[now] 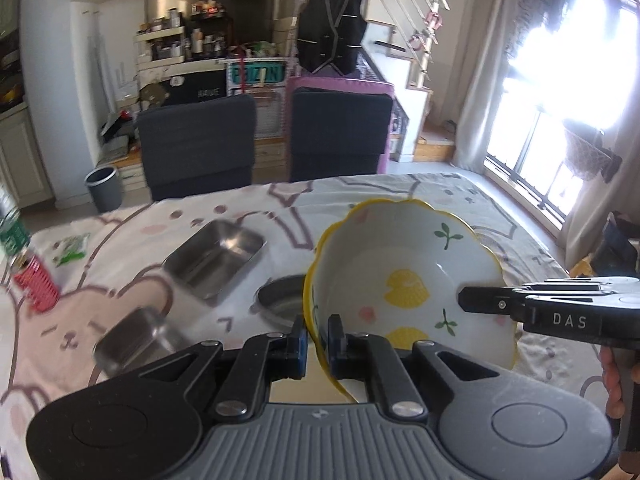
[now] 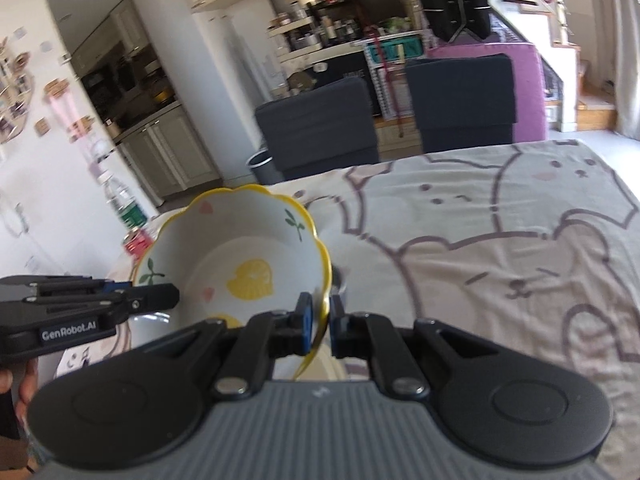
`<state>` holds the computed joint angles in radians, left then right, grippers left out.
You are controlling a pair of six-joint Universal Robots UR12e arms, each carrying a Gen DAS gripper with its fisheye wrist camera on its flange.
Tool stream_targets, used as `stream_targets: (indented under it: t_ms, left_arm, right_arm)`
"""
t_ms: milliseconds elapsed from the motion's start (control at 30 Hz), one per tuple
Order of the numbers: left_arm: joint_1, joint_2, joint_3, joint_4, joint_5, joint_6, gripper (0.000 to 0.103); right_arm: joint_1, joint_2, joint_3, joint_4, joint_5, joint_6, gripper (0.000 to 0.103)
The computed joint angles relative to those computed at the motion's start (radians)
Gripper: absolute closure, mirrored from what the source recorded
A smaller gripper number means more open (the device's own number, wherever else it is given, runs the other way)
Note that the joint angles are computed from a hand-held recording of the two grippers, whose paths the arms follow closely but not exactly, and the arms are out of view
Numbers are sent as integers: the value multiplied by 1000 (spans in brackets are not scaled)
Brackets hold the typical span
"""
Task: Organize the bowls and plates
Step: 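Lift the lemon bowl with both tools and carry it toward the cream bowl, then lower the lemon bowl into the cream bowl with both tools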
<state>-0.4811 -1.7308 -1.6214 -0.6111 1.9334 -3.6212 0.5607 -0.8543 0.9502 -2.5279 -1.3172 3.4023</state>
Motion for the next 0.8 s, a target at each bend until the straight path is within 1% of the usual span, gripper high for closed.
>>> stream_targets:
  t_ms: [100,167,233,300,400,500,600,700,800]
  left_arm:
    - [2,21,-41,4,3,-26,92]
    - [7,31,-69,19,-6,-40,93]
    - [18,43,-98,37,-32,-63,93]
    - [29,53,-115,31,-64,-93,93]
    - [38,56,-127,20,-74,-94,93]
    - [49,57,-134,5,-101,-97,93]
    - [58,55,-139,-13,-136,-98,93]
    - [62,53,-137,-47,-163,-92,93]
    - [70,54,-139,-68,-195,-93,93]
  right_arm:
    - [6,6,3,13,27,-28,92]
    - [9,12,-4,51,46,-39,92]
    - [14,22,-25,102,54,-63,93]
    - [19,32,-40,129,53,-90,93]
    - [23,44,-56,168,64,-109,94]
    - [30,51,-66,195,58,-140,94]
    - [31,61,-80,237,65,-141,94]
    - [35,68,-94,280,50,-157,94]
    - [32,74,-108,330,61,-148,94]
